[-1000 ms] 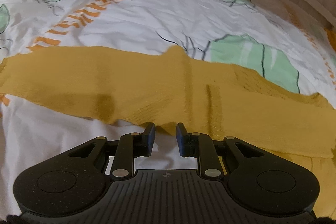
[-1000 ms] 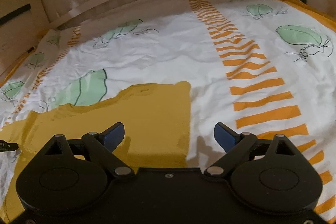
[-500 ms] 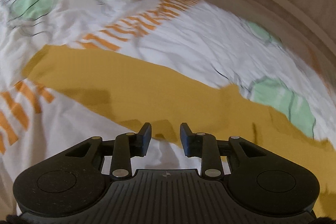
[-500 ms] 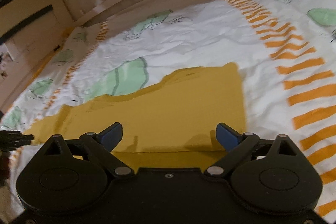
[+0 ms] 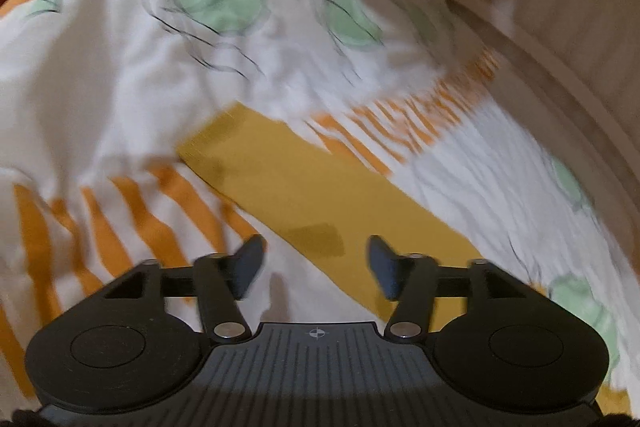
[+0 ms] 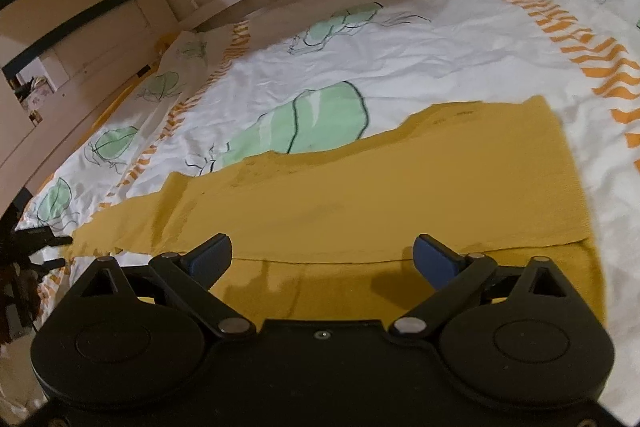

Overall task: Fold small clothes
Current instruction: 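Move the left gripper to the other sleeve cuff and close on it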

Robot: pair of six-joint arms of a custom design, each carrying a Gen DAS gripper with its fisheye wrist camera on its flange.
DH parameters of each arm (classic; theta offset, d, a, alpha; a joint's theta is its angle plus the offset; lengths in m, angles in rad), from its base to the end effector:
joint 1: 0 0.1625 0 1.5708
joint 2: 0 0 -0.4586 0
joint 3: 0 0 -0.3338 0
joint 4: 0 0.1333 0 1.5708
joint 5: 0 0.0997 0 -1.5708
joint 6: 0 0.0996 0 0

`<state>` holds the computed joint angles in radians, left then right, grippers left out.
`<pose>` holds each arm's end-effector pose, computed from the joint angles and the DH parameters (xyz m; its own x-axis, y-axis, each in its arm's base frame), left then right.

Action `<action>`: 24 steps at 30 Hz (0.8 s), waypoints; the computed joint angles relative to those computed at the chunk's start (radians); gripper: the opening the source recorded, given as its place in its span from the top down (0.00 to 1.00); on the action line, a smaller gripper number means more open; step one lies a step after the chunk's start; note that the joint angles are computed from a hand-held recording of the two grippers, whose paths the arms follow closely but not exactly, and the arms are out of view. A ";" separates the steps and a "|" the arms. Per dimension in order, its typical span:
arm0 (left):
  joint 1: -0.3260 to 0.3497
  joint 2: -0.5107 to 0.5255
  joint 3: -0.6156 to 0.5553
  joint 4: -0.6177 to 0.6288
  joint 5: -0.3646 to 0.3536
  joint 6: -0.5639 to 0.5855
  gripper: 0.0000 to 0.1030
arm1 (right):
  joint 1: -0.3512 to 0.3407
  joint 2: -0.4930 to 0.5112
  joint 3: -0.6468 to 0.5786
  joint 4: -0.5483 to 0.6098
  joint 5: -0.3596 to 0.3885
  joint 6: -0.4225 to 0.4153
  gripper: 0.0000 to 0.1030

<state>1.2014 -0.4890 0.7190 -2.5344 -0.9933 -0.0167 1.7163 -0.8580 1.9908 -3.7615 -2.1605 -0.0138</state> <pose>-0.1354 -0.8696 0.3066 -0.9176 -0.0499 -0.3943 0.2529 0.6919 -0.6762 0.1586 -0.5453 0.2534 -0.8915 0.3522 0.2849 -0.0835 0.4904 -0.8675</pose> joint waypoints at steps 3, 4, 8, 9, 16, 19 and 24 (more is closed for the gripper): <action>0.015 0.019 -0.053 -0.012 -0.001 -0.020 0.33 | 0.011 0.032 -0.020 -0.020 -0.003 -0.022 0.04; 0.020 0.030 -0.079 0.000 0.004 -0.023 0.33 | 0.015 0.041 -0.026 -0.022 -0.004 -0.028 0.04; 0.036 0.068 -0.167 0.046 0.015 -0.022 0.28 | 0.025 0.072 -0.048 -0.031 0.008 -0.075 0.00; 0.039 0.074 -0.183 0.060 0.016 -0.024 0.25 | 0.027 0.077 -0.051 -0.036 0.013 -0.088 0.00; 0.059 0.115 -0.251 0.087 0.003 0.000 0.24 | 0.028 0.084 -0.057 -0.017 0.048 -0.092 0.00; 0.068 0.140 -0.302 0.094 -0.028 0.009 0.18 | 0.026 0.085 -0.060 -0.008 0.052 -0.080 0.00; 0.082 0.227 -0.491 0.183 -0.076 0.025 0.18 | 0.025 0.089 -0.062 0.005 0.057 -0.059 0.00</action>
<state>1.2830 -0.2618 0.2285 -2.3518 -1.0689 0.0083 1.7415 -0.7692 1.9285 -3.7561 -2.1038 -0.0724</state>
